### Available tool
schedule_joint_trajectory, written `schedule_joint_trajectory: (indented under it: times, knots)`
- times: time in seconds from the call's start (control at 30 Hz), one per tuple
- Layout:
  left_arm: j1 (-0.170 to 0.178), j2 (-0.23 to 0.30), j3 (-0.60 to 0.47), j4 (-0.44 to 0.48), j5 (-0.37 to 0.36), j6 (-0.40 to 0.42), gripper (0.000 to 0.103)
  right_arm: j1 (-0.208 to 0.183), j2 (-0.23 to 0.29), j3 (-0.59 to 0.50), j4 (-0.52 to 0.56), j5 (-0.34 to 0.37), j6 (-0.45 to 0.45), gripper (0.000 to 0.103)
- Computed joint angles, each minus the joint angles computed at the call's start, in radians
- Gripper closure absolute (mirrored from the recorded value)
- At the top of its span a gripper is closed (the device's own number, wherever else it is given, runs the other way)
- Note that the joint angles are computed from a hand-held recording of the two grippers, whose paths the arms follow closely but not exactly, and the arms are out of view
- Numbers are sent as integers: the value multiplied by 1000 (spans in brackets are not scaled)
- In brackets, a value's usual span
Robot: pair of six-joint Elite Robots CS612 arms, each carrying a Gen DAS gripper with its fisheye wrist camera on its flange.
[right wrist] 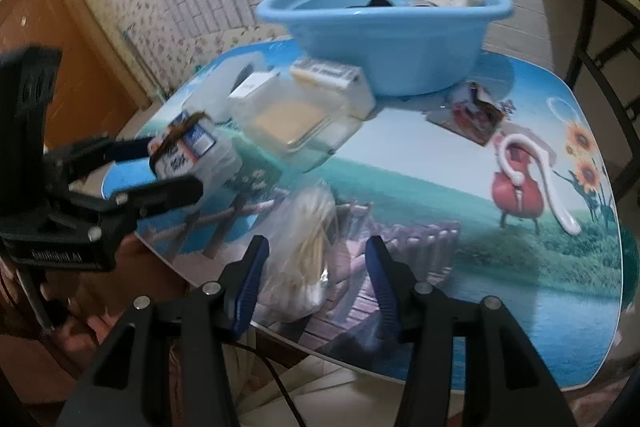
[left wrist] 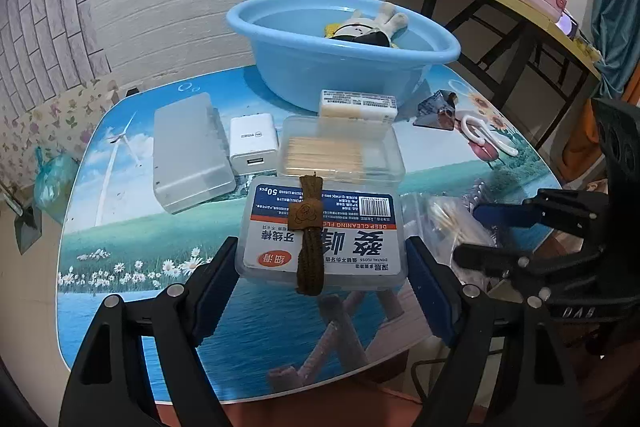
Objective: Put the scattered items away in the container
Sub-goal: 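Grasp the toothpick box with the left gripper while the right grasps the plastic bag, then carry the toothpick box and plastic bag into the basin and release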
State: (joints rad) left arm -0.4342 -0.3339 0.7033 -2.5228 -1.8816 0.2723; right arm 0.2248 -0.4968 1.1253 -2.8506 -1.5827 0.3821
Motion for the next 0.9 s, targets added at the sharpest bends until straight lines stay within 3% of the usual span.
schedule_joint_trajectory:
  times: [0.07,0.17,0.4,0.6,0.9]
  knots:
    - [1,-1,1,0,-4,0,23,3,2,-2,-13,7,-33,73]
    - [0,-10,16,-20,-9,-2,23,6,-4,8,-50,-9,-42,77]
    - [4,-25,33,-77,-34,-12,23,-3,-27,48,-152,-22,-1,78]
    - [1,-15,-6,-54,-28,-17,23,-11,-38,54,-185,-38,25,78]
    - [-8,50,-179,14,-21,-36,23,-33,-38,23,-246,-41,18,78]
